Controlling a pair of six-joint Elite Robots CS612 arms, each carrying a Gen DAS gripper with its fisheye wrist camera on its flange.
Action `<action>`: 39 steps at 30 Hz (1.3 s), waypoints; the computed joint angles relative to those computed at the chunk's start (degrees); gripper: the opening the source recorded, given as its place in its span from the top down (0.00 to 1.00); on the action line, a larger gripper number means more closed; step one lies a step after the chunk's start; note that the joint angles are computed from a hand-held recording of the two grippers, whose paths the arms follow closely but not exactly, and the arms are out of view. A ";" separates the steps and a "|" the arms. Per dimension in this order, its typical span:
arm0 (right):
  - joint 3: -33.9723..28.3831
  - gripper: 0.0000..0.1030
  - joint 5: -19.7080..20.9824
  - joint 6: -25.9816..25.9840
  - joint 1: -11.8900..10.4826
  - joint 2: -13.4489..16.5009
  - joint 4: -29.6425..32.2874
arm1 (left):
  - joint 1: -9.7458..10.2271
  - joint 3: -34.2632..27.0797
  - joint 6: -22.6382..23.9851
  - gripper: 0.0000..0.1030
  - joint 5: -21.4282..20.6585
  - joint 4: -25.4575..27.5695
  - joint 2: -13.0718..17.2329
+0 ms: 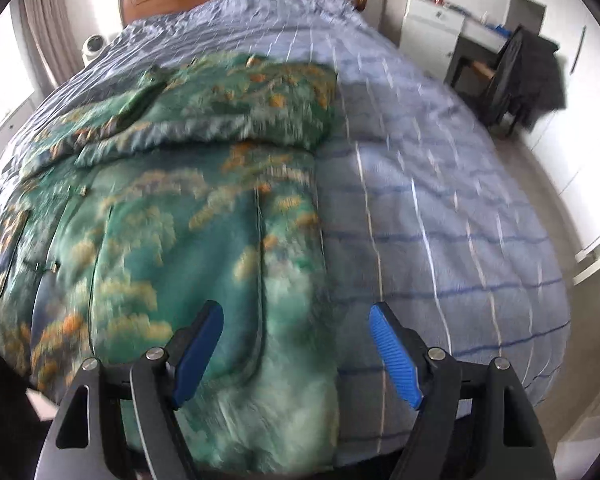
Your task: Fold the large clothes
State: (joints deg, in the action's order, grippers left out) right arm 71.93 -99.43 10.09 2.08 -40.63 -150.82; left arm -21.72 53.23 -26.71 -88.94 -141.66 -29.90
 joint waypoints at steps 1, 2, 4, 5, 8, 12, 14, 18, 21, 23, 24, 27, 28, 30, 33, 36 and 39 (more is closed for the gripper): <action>0.80 0.25 0.74 -0.38 -0.22 -0.39 -0.06 | 0.12 0.11 -0.19 0.10 -0.86 -0.34 0.08; 1.71 0.25 1.83 -0.86 -0.55 -0.87 0.01 | 0.21 0.25 -0.44 0.10 -1.66 -0.78 0.19; 3.13 0.25 4.93 -1.00 -1.27 -1.60 0.38 | 0.40 0.32 -1.05 0.10 -3.32 -1.37 0.42; 3.63 0.25 7.64 -0.85 -1.80 -1.88 1.09 | 0.43 0.40 -1.22 0.10 -3.69 -1.43 0.38; 4.37 0.25 12.91 -0.23 -2.75 -2.13 2.24 | 0.45 1.75 -0.41 0.10 -3.43 -3.06 -0.49; 4.53 0.25 14.90 -0.58 -3.00 -2.19 2.72 | 1.05 4.97 -2.21 0.10 -3.35 -6.87 -2.32; 4.70 0.25 16.93 -0.58 -3.28 -2.19 2.05 | 1.55 5.46 -2.36 0.10 -6.12 -7.91 -2.41; 3.73 0.25 17.81 -0.93 -3.34 -1.59 3.50 | 1.11 2.81 1.75 0.10 -7.14 -3.72 -0.86; 2.96 0.25 20.29 -1.56 -3.63 -0.99 4.59 | 0.23 -0.23 5.11 0.10 -6.41 0.17 0.66; 2.91 0.25 21.41 -1.65 -3.81 -0.80 5.13 | -0.19 -1.39 7.98 0.13 -8.50 1.14 1.16; 3.01 0.25 22.12 -1.60 -3.96 -0.74 5.21 | -0.46 -1.89 9.44 0.16 -8.61 2.07 1.32; 2.84 0.25 23.72 -0.84 -4.25 -0.37 5.53 | -1.82 -3.84 13.68 0.30 -4.28 7.39 1.71; 2.74 0.25 24.26 -0.91 -4.27 -0.32 5.69 | -2.06 -4.18 14.21 0.42 -3.46 8.41 1.72; 2.51 0.45 25.37 -1.75 -4.31 -0.34 6.15 | -2.39 -4.69 14.15 0.65 -2.16 9.49 1.62; 2.36 0.84 24.84 -2.98 -4.05 -0.66 6.15 | -2.27 -4.85 12.74 0.87 -2.81 9.70 1.12; 3.43 0.88 24.54 -3.50 -3.93 -1.83 4.55 | -2.19 -3.10 12.96 0.89 -3.38 7.68 -0.35; 4.50 0.88 25.27 -3.31 -4.21 -2.88 3.12 | -2.25 0.09 13.67 0.90 -3.90 5.53 -2.55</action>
